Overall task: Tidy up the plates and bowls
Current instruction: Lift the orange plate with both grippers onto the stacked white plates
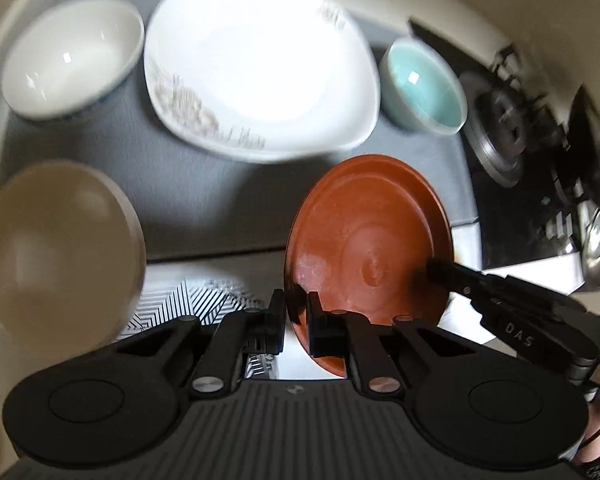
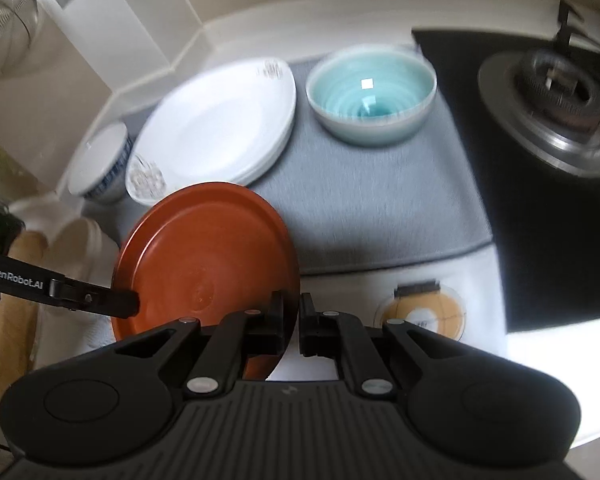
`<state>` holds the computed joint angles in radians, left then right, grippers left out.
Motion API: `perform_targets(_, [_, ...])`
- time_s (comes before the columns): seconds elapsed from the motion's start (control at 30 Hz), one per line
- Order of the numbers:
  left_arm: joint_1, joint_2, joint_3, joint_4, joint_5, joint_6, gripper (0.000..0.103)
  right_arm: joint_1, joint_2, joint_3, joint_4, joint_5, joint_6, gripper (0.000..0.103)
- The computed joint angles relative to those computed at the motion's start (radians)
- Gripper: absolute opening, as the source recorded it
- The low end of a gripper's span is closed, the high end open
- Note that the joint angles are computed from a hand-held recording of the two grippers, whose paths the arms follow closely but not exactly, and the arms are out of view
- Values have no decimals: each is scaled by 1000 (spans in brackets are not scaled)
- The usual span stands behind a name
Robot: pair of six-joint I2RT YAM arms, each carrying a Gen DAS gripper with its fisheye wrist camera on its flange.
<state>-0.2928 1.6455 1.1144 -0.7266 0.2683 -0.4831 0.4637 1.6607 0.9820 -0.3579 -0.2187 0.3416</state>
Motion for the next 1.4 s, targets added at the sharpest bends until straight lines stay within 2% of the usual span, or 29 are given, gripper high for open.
perform_targets(0.07, [14, -35, 15, -13, 19, -24, 11, 1, -17, 38, -28, 20, -1, 7])
perform_targets(0.2, [16, -84, 81, -51, -64, -27, 11, -12, -25, 128, -61, -14, -13, 7])
perform_targets(0.47, [49, -126, 213, -103, -153, -18, 11, 17, 0, 324, -109, 4, -49, 8])
perform_targets(0.73, [147, -90, 290, -94, -123, 6, 11, 63, 129, 512, -136, 44, -27, 8])
perform_targets(1.1, [262, 120, 318, -21, -15, 35, 11, 102, 380, 723, -132, 102, 39, 7])
perform_targets(1.2, [261, 179, 326, 3, -30, 58, 11, 112, 456, 770, -126, 134, 35, 7])
perform_targets(1.4, [270, 322, 370, 60, -36, 105, 11, 130, 633, 932, -198, 210, 41, 6])
